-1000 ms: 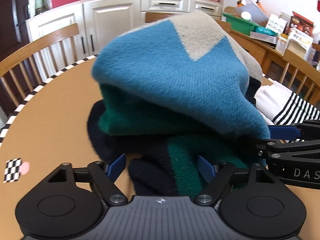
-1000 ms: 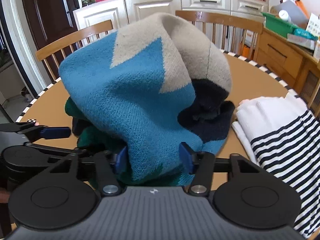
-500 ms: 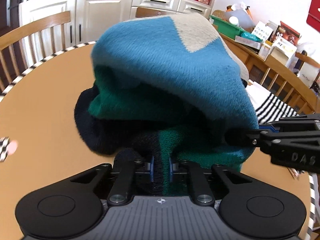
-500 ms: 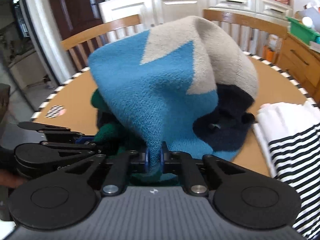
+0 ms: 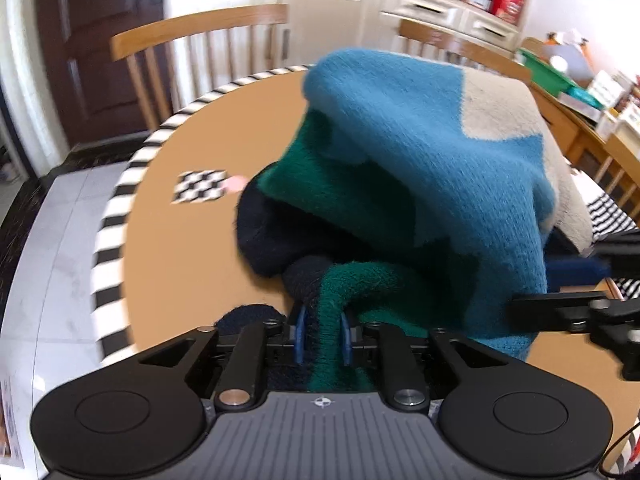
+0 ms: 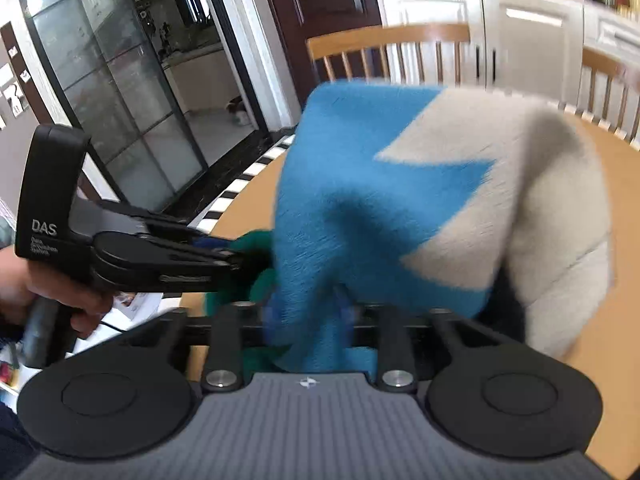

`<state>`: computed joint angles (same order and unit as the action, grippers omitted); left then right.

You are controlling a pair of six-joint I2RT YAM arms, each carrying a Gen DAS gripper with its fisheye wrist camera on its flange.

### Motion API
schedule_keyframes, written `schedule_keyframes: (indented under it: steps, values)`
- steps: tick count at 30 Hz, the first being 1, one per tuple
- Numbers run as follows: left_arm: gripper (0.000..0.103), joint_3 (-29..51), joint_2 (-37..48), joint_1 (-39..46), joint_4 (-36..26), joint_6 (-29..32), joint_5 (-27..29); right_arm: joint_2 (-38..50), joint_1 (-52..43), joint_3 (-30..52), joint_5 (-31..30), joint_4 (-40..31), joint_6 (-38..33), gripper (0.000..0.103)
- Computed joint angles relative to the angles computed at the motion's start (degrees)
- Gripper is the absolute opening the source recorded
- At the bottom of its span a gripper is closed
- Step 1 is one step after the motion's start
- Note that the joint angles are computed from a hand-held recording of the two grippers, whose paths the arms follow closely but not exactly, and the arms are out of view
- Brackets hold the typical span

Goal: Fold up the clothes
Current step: 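Grasp the cardigan with the left gripper while the right gripper grasps it too, then lift the cardigan with both grippers and shake it open above the table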

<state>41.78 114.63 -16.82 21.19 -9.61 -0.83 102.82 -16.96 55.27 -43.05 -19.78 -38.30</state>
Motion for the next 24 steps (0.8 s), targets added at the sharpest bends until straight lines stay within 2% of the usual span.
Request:
schedule_keyframes:
  steps: [3, 5, 6, 8, 9, 11, 13, 16, 17, 18, 19, 20, 21, 22, 24]
  values:
    - [0.031, -5.7, -6.7, 1.1, 0.5, 1.3, -1.1, -1.6, -5.3, 0.9, -0.6, -3.0, -1.2, 0.046]
    - [0.044, -8.5, -11.8, 0.2, -0.8, 1.2, -2.1, -1.0, -8.8, 2.4, 1.0, -3.3, 0.0, 0.047]
    - [0.047, -9.3, -13.8, -0.8, -1.4, 0.2, -2.8, -0.7, -10.3, 3.1, 1.8, -3.4, 0.8, 0.047]
    - [0.061, -11.2, -17.4, -3.6, -1.9, -3.6, -3.5, 1.9, -12.0, 4.5, 4.2, -0.7, 2.9, 0.047]
    - [0.064, -11.6, -18.8, -5.0, -2.0, -5.6, -3.2, 3.2, -12.5, 5.1, 5.8, 0.7, 3.4, 0.048]
    - [0.077, -11.6, -18.6, -7.8, -0.9, -8.4, -2.1, 5.0, -12.4, 3.9, 7.8, 4.8, 3.7, 0.048]
    - [0.079, -10.6, -16.3, -11.1, 0.7, -9.1, -2.1, 7.6, -11.3, 4.4, 8.5, 7.0, 3.4, 0.047]
    - [0.079, -7.6, -11.2, -17.2, 2.9, -6.2, -7.6, 10.7, -10.0, 4.4, 7.5, 9.9, 3.3, 0.045]
    - [0.076, -6.7, -9.1, -18.8, 4.9, -5.1, -9.9, 11.4, -9.5, 3.8, 7.4, 11.3, 3.7, 0.040]
    - [0.072, -6.2, -7.6, -19.7, 7.0, -4.3, -10.8, 11.9, -8.8, 3.2, 7.5, 12.7, 4.6, 0.024]
    - [0.053, -5.8, -6.3, -20.4, 9.1, -3.6, -11.4, 11.9, -8.4, 2.8, 7.4, 13.5, 5.3, 0.016]
    - [0.031, -4.9, -5.3, -20.4, 9.7, -3.3, -10.9, 11.8, -8.7, 2.5, 6.8, 13.8, 5.2, 0.014]
    - [0.020, -4.4, -5.1, -19.8, 9.2, -3.8, -10.0, 11.4, -9.1, 2.0, 6.1, 14.3, 5.1, 0.013]
    - [0.015, -4.0, -5.1, -19.1, 8.6, -4.5, -9.0, 10.7, -9.5, 1.8, 5.5, 13.8, 4.7, 0.012]
    - [0.014, -4.3, -6.2, -18.2, 7.8, -6.3, -7.4, 9.4, -10.4, 2.0, 4.3, 11.7, 3.4, 0.011]
